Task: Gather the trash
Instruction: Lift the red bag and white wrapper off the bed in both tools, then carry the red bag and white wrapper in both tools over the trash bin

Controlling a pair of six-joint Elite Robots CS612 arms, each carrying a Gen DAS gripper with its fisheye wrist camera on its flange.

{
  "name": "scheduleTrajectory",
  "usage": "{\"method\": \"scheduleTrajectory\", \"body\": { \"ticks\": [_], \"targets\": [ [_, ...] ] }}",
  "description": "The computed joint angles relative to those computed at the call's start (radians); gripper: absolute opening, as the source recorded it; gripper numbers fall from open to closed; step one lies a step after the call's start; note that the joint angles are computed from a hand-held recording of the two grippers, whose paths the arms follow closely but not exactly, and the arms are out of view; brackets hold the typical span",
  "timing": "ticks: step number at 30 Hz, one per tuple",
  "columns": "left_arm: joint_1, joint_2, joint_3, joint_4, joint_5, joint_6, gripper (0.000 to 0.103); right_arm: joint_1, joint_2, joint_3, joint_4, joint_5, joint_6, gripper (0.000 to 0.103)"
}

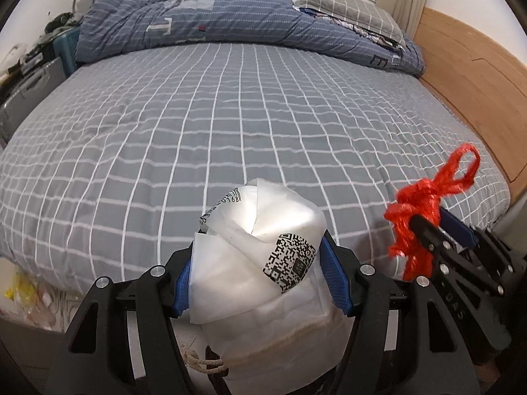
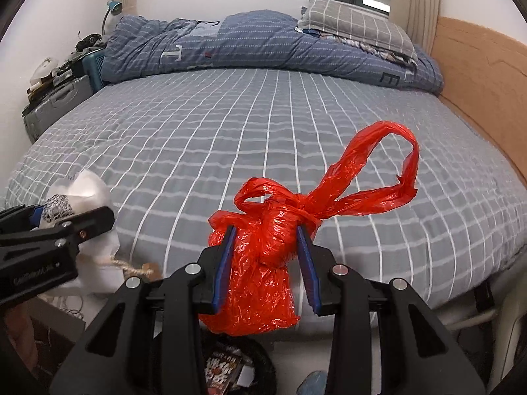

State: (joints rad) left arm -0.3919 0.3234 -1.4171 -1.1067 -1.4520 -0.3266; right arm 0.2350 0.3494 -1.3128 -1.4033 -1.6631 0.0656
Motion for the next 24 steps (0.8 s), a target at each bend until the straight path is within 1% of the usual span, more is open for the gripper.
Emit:
{"method": "scheduleTrajectory", "body": {
  "ticks": [3,7,11,19,24],
  "targets": [
    [-0.005,0.014,-0.042,0.041,0.006,-0.011,0.063,0.01,0.024,-0.051,0.037,-0.023,-0.012,0.035],
    [-0.012,0.035,-0.103,0.101,0.002,-0.034,0.063,0.011,0.046,-0.109,0.096,-0.008,-0.001,0.035],
    [-0.021,0.051,-0.148,0.15,0.005,-0.037,0.063,0.011,0.065,-0.157,0.145,-0.003,0.008,0.035],
    [-0.037,0.08,-0.236,0.257,-0.009,-0.056,0.063,0.012,0.092,-0.228,0.241,0.009,0.03,0.035],
    [-0.05,0.096,-0.291,0.329,-0.026,-0.058,0.063,0.011,0.108,-0.284,0.315,0.024,0.074,0.035]
  ]
}}
